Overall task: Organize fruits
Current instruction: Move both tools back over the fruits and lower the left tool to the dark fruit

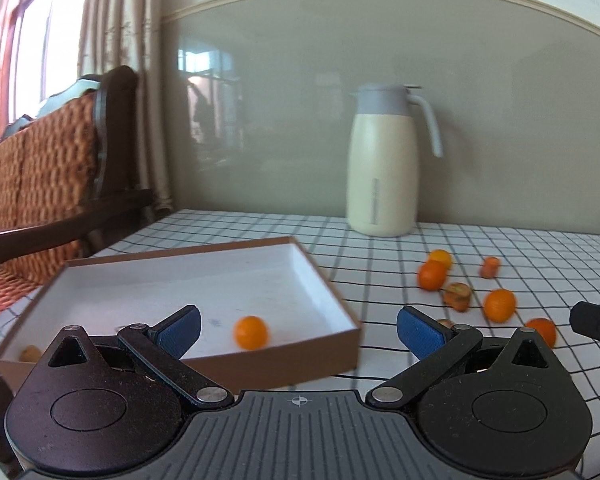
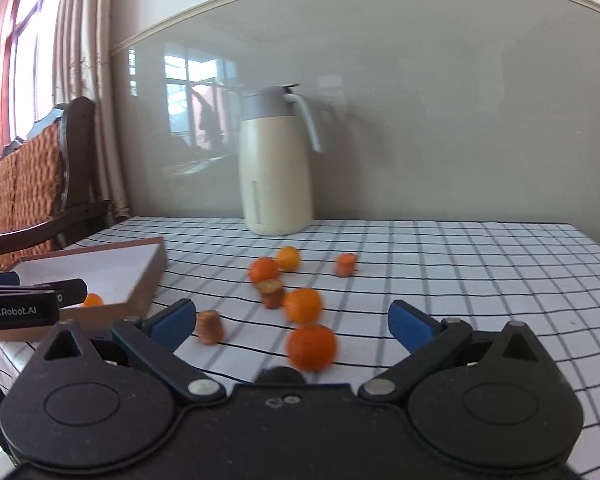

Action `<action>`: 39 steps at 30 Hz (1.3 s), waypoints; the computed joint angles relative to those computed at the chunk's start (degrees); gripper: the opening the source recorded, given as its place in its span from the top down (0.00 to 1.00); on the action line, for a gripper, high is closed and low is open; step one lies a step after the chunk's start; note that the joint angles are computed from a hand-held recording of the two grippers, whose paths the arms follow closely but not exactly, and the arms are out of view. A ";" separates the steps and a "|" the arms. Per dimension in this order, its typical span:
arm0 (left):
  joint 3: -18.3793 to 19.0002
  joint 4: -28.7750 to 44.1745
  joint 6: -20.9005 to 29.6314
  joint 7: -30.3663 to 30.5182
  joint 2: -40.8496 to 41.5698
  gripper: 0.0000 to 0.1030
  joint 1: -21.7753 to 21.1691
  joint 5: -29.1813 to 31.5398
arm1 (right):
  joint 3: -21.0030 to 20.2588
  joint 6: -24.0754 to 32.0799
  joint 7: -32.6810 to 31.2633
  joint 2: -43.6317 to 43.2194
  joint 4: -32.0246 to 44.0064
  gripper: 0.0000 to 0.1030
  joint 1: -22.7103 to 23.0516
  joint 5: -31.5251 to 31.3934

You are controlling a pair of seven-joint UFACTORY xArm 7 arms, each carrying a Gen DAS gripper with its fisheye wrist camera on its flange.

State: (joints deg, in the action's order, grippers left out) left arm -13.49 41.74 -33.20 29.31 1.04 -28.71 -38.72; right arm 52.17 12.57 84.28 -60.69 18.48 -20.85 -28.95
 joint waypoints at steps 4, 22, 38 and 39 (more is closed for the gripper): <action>-0.47 1.03 0.60 -0.37 0.97 0.00 -0.94 0.27 | -1.84 3.73 0.13 -2.58 -2.31 0.06 3.67 0.07; 0.41 5.09 1.07 5.24 5.04 0.00 -7.73 -3.29 | -7.19 11.02 2.11 -3.57 -5.60 0.06 11.44 -5.18; -0.09 3.02 4.00 2.46 4.23 0.00 -8.16 4.65 | -8.52 14.22 6.22 -2.52 -5.09 0.06 12.06 -8.02; -0.15 2.78 4.15 2.04 4.19 0.00 -8.21 5.24 | -8.70 14.48 6.43 -2.57 -5.13 0.06 12.25 -8.15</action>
State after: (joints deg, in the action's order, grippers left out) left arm -13.64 44.52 -29.04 31.35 5.23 -36.92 -33.48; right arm 43.47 27.05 90.70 -63.25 13.35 -8.60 -37.10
